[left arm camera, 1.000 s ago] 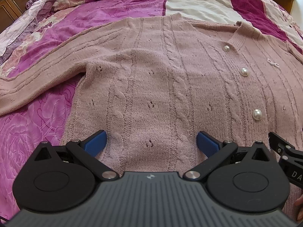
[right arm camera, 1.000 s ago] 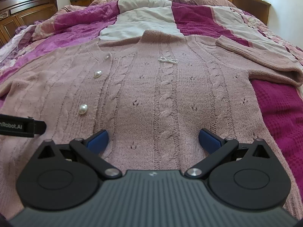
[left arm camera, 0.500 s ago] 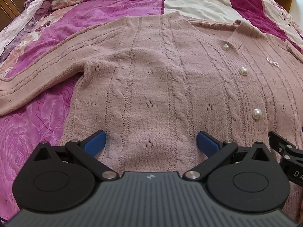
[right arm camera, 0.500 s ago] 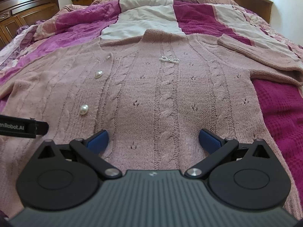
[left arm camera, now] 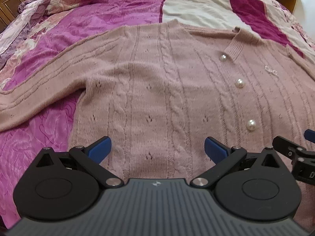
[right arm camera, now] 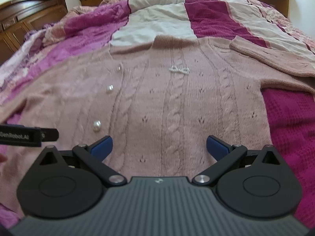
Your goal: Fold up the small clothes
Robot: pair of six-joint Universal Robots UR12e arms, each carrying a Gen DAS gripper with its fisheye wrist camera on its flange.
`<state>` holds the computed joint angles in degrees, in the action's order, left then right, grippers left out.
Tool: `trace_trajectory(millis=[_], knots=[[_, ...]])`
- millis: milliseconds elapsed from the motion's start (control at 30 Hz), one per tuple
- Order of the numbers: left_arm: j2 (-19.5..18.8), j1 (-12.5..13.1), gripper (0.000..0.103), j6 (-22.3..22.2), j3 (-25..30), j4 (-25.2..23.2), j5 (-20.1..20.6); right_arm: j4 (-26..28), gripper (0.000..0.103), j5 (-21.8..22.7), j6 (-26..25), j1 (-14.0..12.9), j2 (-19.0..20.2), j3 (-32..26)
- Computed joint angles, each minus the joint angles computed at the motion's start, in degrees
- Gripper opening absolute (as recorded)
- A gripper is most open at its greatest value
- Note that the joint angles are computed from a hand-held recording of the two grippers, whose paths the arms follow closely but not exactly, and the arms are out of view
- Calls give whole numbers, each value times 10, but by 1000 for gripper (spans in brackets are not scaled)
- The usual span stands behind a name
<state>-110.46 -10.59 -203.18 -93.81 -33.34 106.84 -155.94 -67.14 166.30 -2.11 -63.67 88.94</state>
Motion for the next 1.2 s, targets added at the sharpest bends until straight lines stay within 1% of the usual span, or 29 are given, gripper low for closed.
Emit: trace_trajectory(millis=[200, 367, 433, 500, 667, 767, 833, 933, 1000, 1100, 1167, 1200], knots=[[3, 5, 103, 0, 11, -3, -11, 5, 103, 21, 8, -10, 5, -25], [0, 7, 103, 3, 22, -9, -2, -5, 103, 3, 20, -20, 23, -61], [-2, 8, 103, 1, 26, -12, 0, -17, 103, -10, 26, -24, 37, -81], [-5, 8, 103, -4, 30, -19, -1, -22, 103, -34, 30, -26, 53, -106], [-14, 5, 103, -2, 39, -36, 0, -19, 103, -79, 55, -29, 102, -173], [-17, 3, 103, -1, 43, -43, 3, -16, 103, -100, 50, -29, 130, -209], [-19, 2, 103, -1, 44, -48, 6, -9, 103, -101, 52, -29, 147, -232], [-23, 3, 103, -4, 48, -60, 7, -2, 103, -84, 53, -32, 166, -256], [-24, 5, 103, -3, 49, -63, 4, -3, 100, -90, 48, -31, 177, -269], [-28, 5, 103, 0, 51, -68, 2, 15, 94, -93, 44, -31, 191, -288], [-30, 4, 103, 3, 53, -70, 4, 5, 82, -96, 47, -32, 195, -291], [-31, 4, 103, 4, 53, -69, 5, -1, 78, -96, 50, -33, 197, -292]])
